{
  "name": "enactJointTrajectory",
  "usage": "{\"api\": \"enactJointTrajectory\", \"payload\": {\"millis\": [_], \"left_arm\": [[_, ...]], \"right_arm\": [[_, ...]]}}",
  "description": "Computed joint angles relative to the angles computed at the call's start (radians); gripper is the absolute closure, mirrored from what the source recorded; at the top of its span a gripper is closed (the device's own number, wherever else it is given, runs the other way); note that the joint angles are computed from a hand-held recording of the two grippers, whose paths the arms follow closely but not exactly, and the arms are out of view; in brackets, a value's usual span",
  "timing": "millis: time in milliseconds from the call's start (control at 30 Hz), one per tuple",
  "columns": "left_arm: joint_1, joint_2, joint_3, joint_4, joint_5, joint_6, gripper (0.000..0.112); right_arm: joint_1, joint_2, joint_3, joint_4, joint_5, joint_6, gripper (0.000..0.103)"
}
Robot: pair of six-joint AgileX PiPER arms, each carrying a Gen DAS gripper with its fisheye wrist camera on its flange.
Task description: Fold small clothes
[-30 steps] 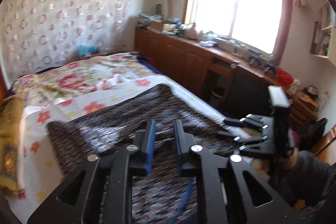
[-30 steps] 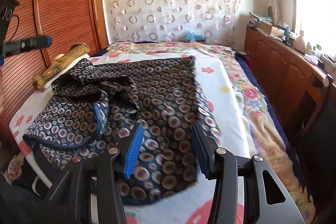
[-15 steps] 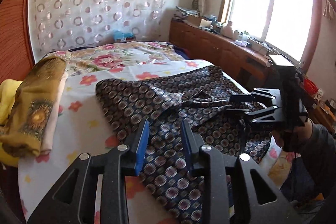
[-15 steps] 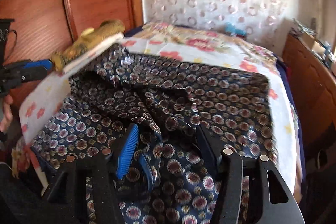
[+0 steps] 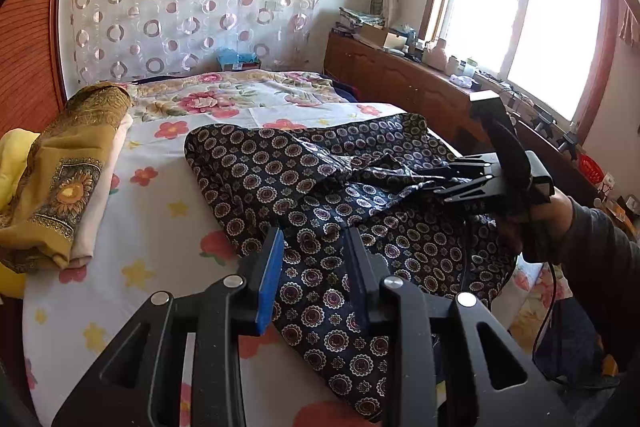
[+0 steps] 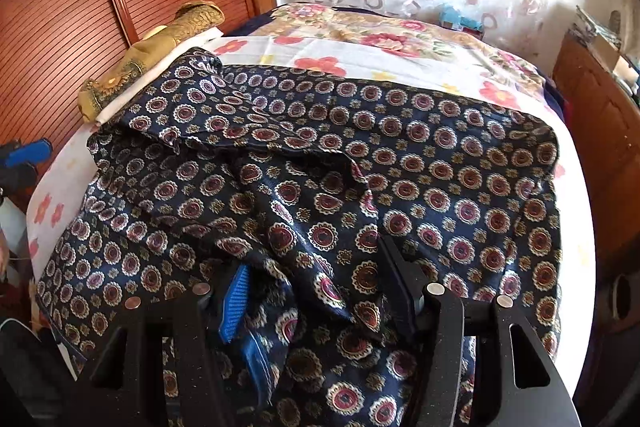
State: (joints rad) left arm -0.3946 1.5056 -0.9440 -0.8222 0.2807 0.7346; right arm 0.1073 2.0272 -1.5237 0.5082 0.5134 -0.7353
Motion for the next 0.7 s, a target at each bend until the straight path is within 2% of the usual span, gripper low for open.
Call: {"api": "enactJointTrajectory", "payload": {"millis": [33, 67, 100, 133, 200, 400, 533, 700], "left_arm": [[0.002, -0.002, 0.004, -0.011, 0.001, 0.013, 0.08], [0.0, -0.003, 0.008, -0.01, -0.004, 0.013, 0.08], [0.004, -0.011, 0.015, -0.015, -0.001, 0.02, 0.08], [0.008, -0.014, 0.019, -0.023, 0.0, 0.028, 0.08], [0.011, -0.016, 0.022, -0.029, 0.0, 0.033, 0.08], [0.006, -0.031, 0.035, -0.028, -0.025, 0.024, 0.08], [-0.012, -0.036, 0.035, 0.019, -0.046, -0.033, 0.08], [-0.04, -0.044, 0.029, 0.087, -0.06, -0.103, 0.08]], "right_arm": [[-0.005, 0.012, -0.02, 0.024, 0.023, -0.026, 0.062], [-0.01, 0.02, -0.033, 0.053, 0.037, -0.059, 0.069], [-0.01, 0.015, -0.023, 0.09, 0.03, -0.1, 0.087], [-0.01, 0.004, -0.004, 0.133, 0.019, -0.149, 0.096], [-0.01, -0.043, 0.071, 0.232, -0.031, -0.256, 0.097], [-0.082, -0.223, 0.269, 0.537, 0.007, -0.539, 0.099], [-0.145, -0.333, 0.383, 0.552, -0.015, -0.575, 0.099], [-0.245, -0.367, 0.478, 0.505, -0.081, -0.567, 0.099]]}}
